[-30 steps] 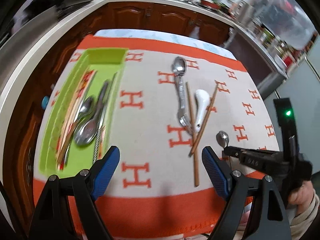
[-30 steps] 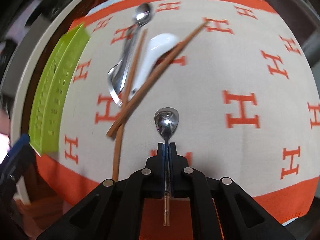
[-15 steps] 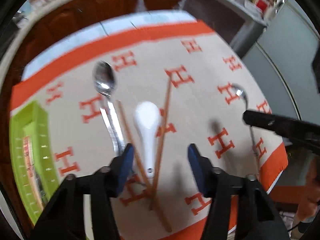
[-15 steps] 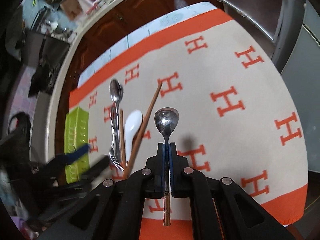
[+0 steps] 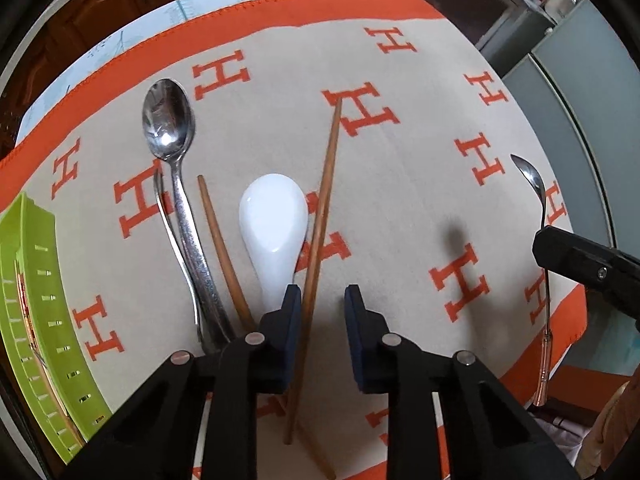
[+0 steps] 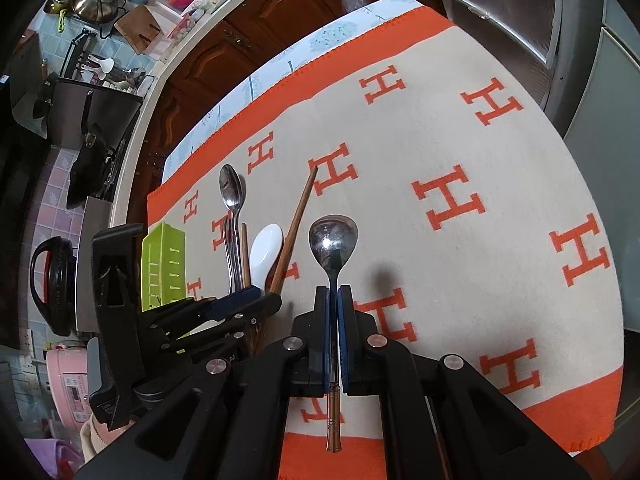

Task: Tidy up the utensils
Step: 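Grasp a wooden chopstick with the left tool and lift it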

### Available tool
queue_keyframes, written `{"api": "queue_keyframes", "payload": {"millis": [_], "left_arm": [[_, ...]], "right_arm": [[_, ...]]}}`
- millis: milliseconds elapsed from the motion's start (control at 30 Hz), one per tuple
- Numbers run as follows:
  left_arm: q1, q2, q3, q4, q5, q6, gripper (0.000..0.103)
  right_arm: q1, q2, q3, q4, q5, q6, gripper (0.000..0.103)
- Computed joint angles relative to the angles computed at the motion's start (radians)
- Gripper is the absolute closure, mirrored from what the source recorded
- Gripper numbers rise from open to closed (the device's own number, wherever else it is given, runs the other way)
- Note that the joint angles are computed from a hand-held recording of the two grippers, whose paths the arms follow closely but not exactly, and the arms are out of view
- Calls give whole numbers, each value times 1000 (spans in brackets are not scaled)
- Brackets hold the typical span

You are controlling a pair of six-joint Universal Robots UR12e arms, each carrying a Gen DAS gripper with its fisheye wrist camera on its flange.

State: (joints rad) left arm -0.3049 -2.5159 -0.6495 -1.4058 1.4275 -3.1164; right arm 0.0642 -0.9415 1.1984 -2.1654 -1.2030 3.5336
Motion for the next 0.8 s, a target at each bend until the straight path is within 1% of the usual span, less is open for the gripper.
{"api": "queue_keyframes", "payload": {"millis": [33, 167, 200, 300, 333, 400, 500, 567, 600, 633, 667, 733, 800], "left_arm": [[-1, -2, 1, -1, 4, 1, 83], [-10, -46, 67, -48, 29, -6, 83], [-13, -48, 65, -25, 40, -5, 83], [-22, -66, 94, -25, 70, 2, 83], [-26, -68, 97, -20, 80, 6, 85], [-30, -74, 105, -17, 97, 4, 98], [-28, -75, 112, -31, 84, -31, 99], [-21, -51, 73, -11, 45, -56, 99], [-13, -26, 36, 10, 24, -65, 99], [-11, -13, 18, 22, 9, -72, 99], [-5, 15, -24, 53, -14, -81, 99], [6, 59, -90, 97, -40, -93, 99], [22, 121, -180, 156, -60, -112, 99]], "right_arm": [[0, 2, 0, -1, 0, 1, 100], [1, 2, 5, -3, 1, 0, 100], [2, 1, 6, -4, 1, -1, 100], [2, 1, 8, -5, -2, -2, 100], [2, 2, 8, -4, -4, -2, 100], [3, 1, 11, -4, -2, -1, 100], [3, 0, 15, -6, 6, -1, 100], [4, -3, 18, -9, 10, -3, 100], [4, -5, 20, -11, 14, -5, 100], [4, -6, 21, -11, 18, -8, 100], [5, -7, 22, -12, 24, -11, 100], [7, -9, 20, -9, 34, -20, 100], [11, -10, 18, -8, 46, -29, 100]]}}
